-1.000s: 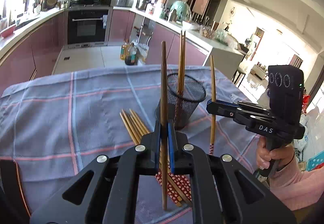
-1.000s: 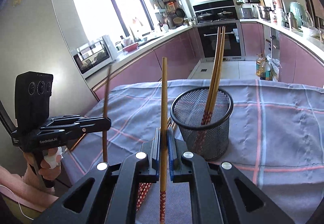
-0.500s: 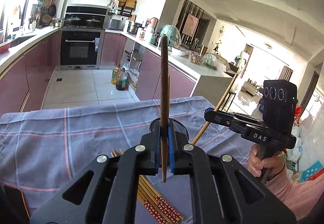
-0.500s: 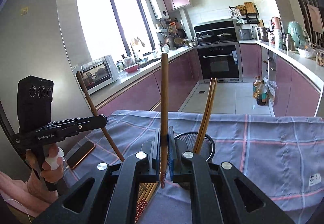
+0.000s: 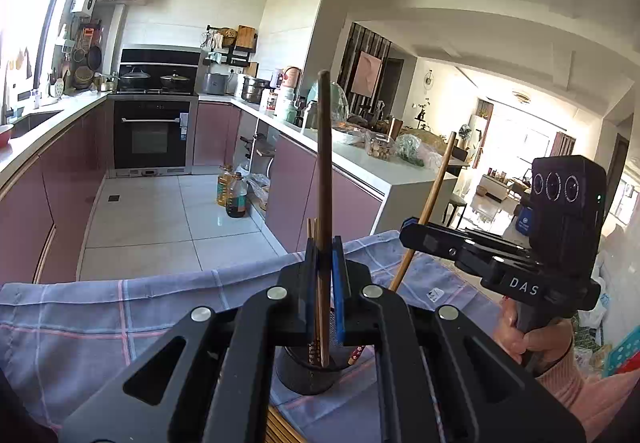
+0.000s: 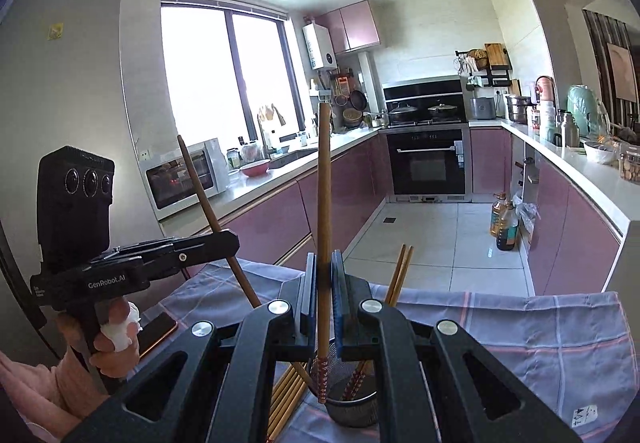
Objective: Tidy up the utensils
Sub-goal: 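Raise the left tool's chopstick into the mesh cup while the right tool inserts its own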
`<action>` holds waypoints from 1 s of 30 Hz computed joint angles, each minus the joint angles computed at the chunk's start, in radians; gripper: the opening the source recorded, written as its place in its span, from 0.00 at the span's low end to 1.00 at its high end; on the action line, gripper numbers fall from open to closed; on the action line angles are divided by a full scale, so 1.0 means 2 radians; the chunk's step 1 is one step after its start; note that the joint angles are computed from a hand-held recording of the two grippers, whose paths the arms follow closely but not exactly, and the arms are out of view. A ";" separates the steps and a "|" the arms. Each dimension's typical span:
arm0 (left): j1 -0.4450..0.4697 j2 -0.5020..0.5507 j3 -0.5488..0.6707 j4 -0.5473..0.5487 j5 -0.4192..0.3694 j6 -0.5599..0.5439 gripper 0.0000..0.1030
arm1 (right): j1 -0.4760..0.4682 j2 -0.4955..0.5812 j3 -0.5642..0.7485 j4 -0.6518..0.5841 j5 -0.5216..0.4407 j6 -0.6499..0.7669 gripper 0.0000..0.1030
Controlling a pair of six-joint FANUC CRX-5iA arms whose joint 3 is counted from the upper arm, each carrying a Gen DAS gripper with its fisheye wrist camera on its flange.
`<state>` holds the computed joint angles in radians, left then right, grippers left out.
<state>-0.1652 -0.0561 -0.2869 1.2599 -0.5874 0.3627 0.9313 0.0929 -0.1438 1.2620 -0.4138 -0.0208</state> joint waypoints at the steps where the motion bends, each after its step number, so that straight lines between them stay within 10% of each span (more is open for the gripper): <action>1: -0.001 0.005 0.006 -0.012 0.001 0.006 0.07 | -0.002 0.002 0.002 -0.001 0.000 0.000 0.06; 17: 0.009 0.092 0.098 -0.214 -0.066 0.147 0.07 | 0.017 0.078 0.134 -0.356 -0.117 0.286 0.06; 30: 0.008 0.126 0.134 -0.244 -0.068 0.189 0.11 | 0.005 0.105 0.157 -0.377 -0.118 0.277 0.08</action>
